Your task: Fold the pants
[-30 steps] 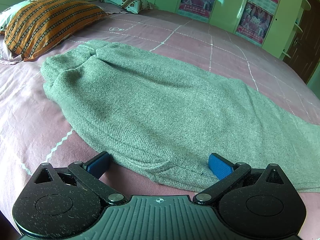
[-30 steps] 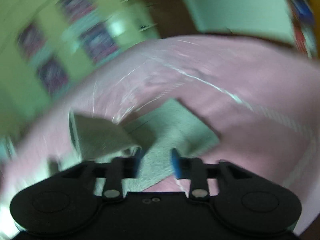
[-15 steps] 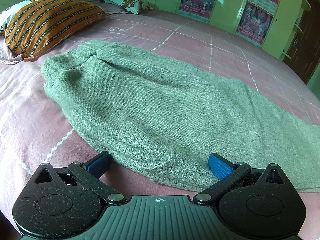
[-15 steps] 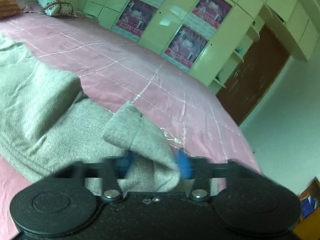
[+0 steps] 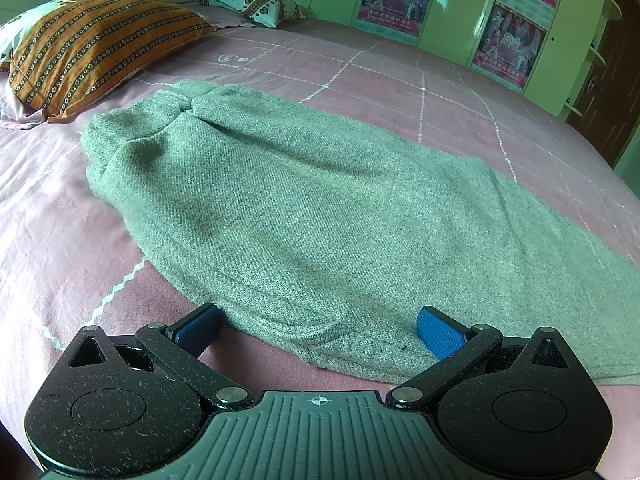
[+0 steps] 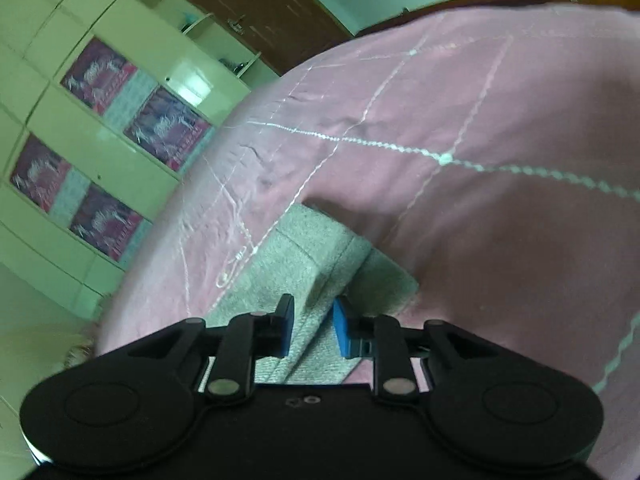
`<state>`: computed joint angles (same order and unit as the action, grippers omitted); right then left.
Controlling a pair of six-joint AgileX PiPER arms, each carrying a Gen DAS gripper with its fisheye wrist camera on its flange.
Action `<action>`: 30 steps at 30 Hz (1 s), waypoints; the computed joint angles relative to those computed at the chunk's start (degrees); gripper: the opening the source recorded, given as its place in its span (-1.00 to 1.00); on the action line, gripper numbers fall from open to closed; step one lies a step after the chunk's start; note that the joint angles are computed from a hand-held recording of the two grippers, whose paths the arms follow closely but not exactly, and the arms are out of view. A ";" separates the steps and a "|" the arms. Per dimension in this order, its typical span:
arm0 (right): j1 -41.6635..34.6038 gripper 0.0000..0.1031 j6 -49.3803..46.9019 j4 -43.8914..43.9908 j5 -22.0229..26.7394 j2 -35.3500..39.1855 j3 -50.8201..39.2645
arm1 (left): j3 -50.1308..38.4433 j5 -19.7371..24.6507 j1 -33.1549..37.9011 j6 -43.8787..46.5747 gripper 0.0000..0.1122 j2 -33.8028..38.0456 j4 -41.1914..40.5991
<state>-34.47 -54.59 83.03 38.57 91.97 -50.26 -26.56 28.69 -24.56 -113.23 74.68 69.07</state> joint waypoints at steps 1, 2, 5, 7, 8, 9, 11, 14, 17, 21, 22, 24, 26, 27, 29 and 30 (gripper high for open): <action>0.39 -0.69 2.35 -1.22 0.50 1.48 -1.47 | 0.03 -0.07 0.03 0.02 0.84 -0.06 -0.02; 0.52 -0.73 3.45 -2.15 0.25 2.04 -1.68 | 0.10 -0.20 0.14 0.05 0.84 -0.17 -0.02; 2.04 -1.00 9.63 -8.40 -2.54 1.38 -3.61 | 0.04 -0.10 0.07 0.25 0.84 -0.21 -0.29; 0.57 -1.00 7.94 -7.60 -0.21 -2.38 -2.28 | 0.12 -0.17 0.12 0.14 0.84 -0.34 -0.18; -0.41 -1.00 4.81 -4.42 1.47 -3.70 -1.32 | 0.17 -0.18 0.13 0.04 0.84 -0.39 -0.09; -1.40 -1.00 3.57 -3.02 2.90 -5.74 -0.34 | 0.18 -0.22 0.18 0.01 0.84 -0.36 -0.04; -3.31 -1.00 3.07 -2.96 5.41 -8.39 1.13 | 0.16 -0.26 0.26 0.16 0.84 -0.32 -0.06; -3.94 -1.00 3.29 -4.88 4.10 -7.30 1.75 | 0.42 -0.88 0.84 0.52 0.84 -0.68 -0.03; -4.87 -0.86 8.49 -10.34 4.43 -1.75 -0.47 | 0.56 -1.26 1.10 0.71 0.84 -1.04 -0.28; -10.77 -0.68 -0.63 -3.08 7.84 -6.58 5.03 | 0.38 -0.95 0.86 0.10 0.84 -0.69 -0.06; -12.03 -0.73 -0.48 -3.72 9.48 -6.41 5.40 | 0.13 -0.55 0.59 0.25 0.84 -0.34 -0.17; -11.64 -0.76 1.05 -6.46 8.75 -5.17 4.98 | -0.02 -0.35 0.48 0.68 0.84 -0.19 -0.45; -11.19 -0.79 0.65 -5.23 8.82 -2.85 5.07 | 0.21 -0.91 0.91 0.86 0.84 -0.61 -0.51; -10.63 -0.79 -0.74 -3.70 8.73 -1.86 5.06 | 0.31 -1.08 1.01 0.79 0.84 -0.80 -0.50; -8.55 -0.85 -1.29 -1.96 7.16 -0.53 4.17 | 0.31 -0.98 0.92 0.67 0.84 -0.83 -0.54; -7.58 -0.85 -0.53 -2.23 6.90 0.83 2.98 | 0.18 -0.69 0.68 0.68 0.84 -0.68 -0.65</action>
